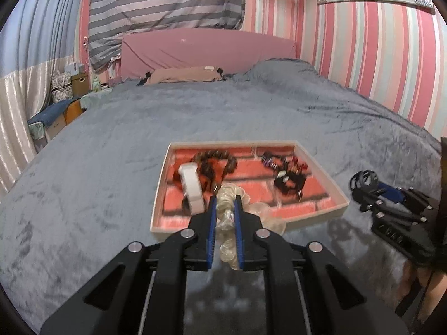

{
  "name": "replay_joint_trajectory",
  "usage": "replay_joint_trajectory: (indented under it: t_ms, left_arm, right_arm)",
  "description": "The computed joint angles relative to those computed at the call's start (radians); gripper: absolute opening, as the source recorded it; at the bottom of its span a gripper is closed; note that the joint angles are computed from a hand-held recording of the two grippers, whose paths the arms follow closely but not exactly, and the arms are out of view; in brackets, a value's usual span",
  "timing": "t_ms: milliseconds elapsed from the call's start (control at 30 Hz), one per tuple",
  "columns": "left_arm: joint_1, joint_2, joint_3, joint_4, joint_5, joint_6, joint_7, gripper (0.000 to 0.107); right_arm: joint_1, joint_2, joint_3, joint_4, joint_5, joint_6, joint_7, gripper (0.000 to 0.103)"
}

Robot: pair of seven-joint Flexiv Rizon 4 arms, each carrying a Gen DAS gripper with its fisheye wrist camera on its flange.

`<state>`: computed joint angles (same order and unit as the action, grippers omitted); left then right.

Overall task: Organize jewelry
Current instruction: 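Carry the claw clip and cream scrunchie into the tray, then open both tools to release the items in the tray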

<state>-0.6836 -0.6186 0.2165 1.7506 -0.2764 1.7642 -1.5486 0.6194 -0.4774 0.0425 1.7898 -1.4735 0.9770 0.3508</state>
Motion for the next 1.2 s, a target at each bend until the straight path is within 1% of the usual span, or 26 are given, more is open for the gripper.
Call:
replay_joint_trajectory:
  t_ms: [67,133,267,333,467,533,633,800,933,1000,1033,1067,1100,1133,1167,1200]
  left_arm:
    - [-0.007,-0.022,0.012,-0.050,-0.003,-0.030,0.005,0.012]
    - [-0.043,-0.070,0.074,-0.130,-0.006,-0.086,-0.010,0.012]
    - [-0.041,-0.145,0.115,-0.244,0.022,-0.169,-0.056,0.012]
    - [-0.034,-0.176,0.124,-0.282,0.038,-0.200,-0.080,0.012]
    - [0.001,-0.226,0.110,-0.341,0.061,-0.269,-0.128,0.012]
    - [0.004,-0.248,0.119,-0.364,0.082,-0.289,-0.154,0.012]
    - [0.024,-0.262,0.105,-0.380,0.116,-0.307,-0.176,0.013]
    - [0.054,-0.287,0.089,-0.411,0.167,-0.331,-0.225,0.015]
    - [0.093,-0.288,0.045,-0.423,0.201,-0.346,-0.252,0.016]
    - [0.103,-0.284,0.036,-0.424,0.225,-0.357,-0.265,0.016]
    - [0.106,-0.280,0.031,-0.421,0.239,-0.358,-0.271,0.017]
    - [0.110,-0.275,0.024,-0.415,0.254,-0.355,-0.277,0.025]
    - [0.116,-0.268,0.013,-0.408,0.268,-0.351,-0.279,0.030]
    - [0.117,-0.260,0.010,-0.398,0.281,-0.344,-0.285,0.041]
    - [0.109,-0.253,0.020,-0.388,0.295,-0.336,-0.300,0.050]
    - [0.092,-0.244,0.043,-0.375,0.312,-0.324,-0.321,0.053]
  right_arm:
    - [-0.004,-0.018,-0.006,-0.031,0.014,0.006,-0.027,0.047]
    - [-0.008,-0.042,-0.015,-0.066,0.039,0.019,-0.059,0.047]
    - [-0.007,-0.098,-0.038,-0.128,0.112,0.046,-0.136,0.047]
    - [-0.003,-0.127,-0.049,-0.155,0.158,0.059,-0.174,0.047]
    - [0.012,-0.177,-0.078,-0.189,0.236,0.084,-0.221,0.047]
    - [0.022,-0.196,-0.093,-0.202,0.268,0.092,-0.241,0.047]
    - [0.035,-0.224,-0.109,-0.221,0.322,0.098,-0.279,0.047]
    - [0.055,-0.249,-0.139,-0.233,0.374,0.110,-0.309,0.048]
    - [0.065,-0.258,-0.153,-0.239,0.399,0.115,-0.331,0.048]
    - [0.064,-0.262,-0.152,-0.237,0.416,0.132,-0.342,0.048]
    - [0.067,-0.264,-0.155,-0.235,0.422,0.136,-0.344,0.051]
    - [0.071,-0.261,-0.161,-0.229,0.423,0.143,-0.339,0.056]
    - [0.079,-0.255,-0.175,-0.217,0.409,0.154,-0.319,0.058]
    - [0.085,-0.248,-0.189,-0.207,0.390,0.166,-0.299,0.061]
    - [0.095,-0.236,-0.207,-0.194,0.358,0.176,-0.271,0.065]
    - [0.101,-0.225,-0.214,-0.185,0.334,0.172,-0.255,0.069]
